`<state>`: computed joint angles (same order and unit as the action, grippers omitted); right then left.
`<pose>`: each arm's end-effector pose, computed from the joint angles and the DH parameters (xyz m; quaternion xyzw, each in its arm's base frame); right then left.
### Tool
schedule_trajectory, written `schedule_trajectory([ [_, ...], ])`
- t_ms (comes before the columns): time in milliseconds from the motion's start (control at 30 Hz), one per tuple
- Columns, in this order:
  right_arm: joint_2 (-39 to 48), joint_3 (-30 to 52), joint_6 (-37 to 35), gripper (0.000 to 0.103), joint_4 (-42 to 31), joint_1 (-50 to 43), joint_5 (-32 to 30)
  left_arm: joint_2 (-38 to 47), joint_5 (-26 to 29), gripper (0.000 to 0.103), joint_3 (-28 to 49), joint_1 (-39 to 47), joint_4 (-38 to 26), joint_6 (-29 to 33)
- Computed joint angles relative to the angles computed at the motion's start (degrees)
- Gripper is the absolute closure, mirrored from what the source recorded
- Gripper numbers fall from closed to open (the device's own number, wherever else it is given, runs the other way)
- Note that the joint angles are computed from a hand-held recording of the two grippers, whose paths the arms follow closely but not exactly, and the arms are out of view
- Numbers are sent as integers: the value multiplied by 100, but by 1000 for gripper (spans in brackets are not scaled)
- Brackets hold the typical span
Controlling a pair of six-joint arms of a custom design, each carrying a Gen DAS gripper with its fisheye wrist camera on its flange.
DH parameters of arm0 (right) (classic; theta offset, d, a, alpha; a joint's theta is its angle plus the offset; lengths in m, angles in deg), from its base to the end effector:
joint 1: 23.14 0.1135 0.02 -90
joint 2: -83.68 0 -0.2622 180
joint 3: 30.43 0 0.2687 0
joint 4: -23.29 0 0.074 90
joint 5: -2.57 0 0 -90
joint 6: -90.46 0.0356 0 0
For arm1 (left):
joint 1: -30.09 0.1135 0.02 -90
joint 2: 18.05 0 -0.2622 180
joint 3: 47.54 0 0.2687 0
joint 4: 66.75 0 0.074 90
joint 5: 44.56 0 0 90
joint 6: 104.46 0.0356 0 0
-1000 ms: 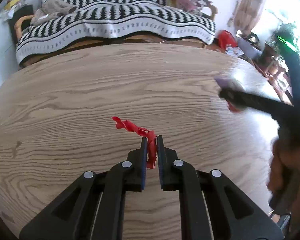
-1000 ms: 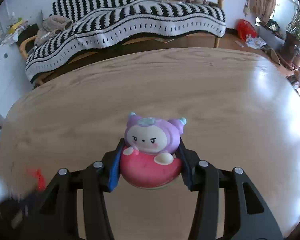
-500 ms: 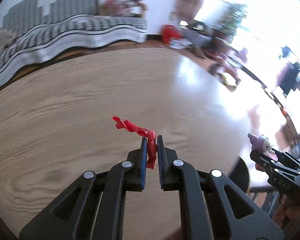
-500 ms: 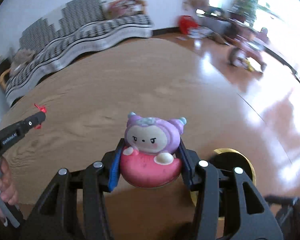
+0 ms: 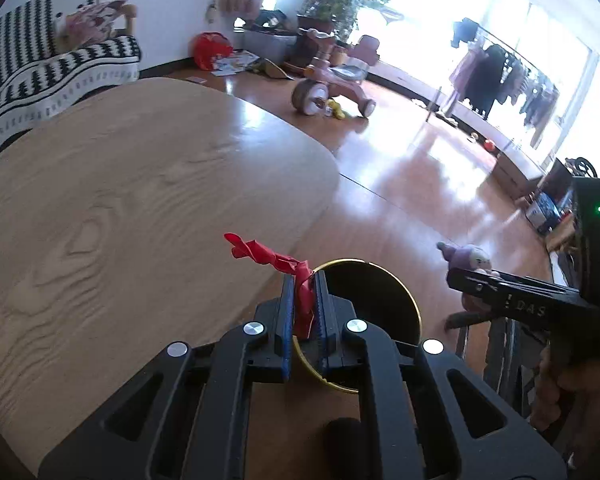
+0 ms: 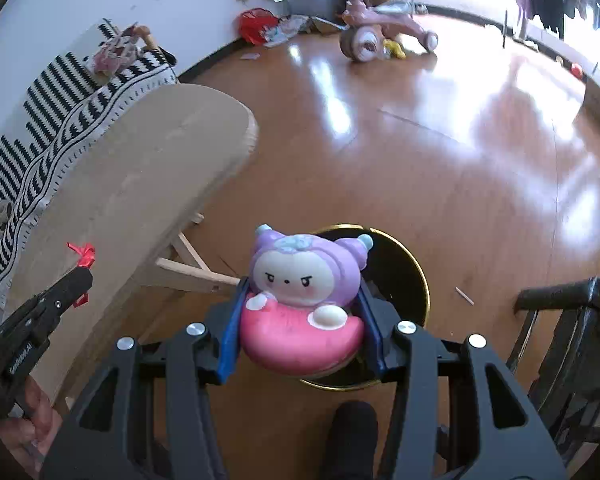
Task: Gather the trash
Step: 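Carry the red ribbon and plush toy over the black bin and open both tools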
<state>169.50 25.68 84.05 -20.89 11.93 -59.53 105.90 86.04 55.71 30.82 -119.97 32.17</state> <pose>0.2253 0.1378 0.1405 0.4256 0.8622 -0.0048 0.2747 0.4460 -0.0175 0.1389 0.4068 0.8362 -0.2619 0.2581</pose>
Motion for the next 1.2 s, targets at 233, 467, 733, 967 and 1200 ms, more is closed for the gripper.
schedule_trajectory([
  [233,-116,-297,-53,53,190,-122,-143,-185,-81,94,-517,-233,356,-61],
  [467,-64,-228,-261,53,220,-298,-142,57,-135,94,-253,-381,315,-124],
  [733,-239,-318,-408,43,238,-424,-132,84,-149,94,-285,-451,339,-105],
  [967,-370,-317,-318,34,87,-356,51,165,-152,94,-230,-511,268,-37],
  [1200,-657,-399,-76,33,-180,-299,216,395,68,94,-124,-640,-129,282],
])
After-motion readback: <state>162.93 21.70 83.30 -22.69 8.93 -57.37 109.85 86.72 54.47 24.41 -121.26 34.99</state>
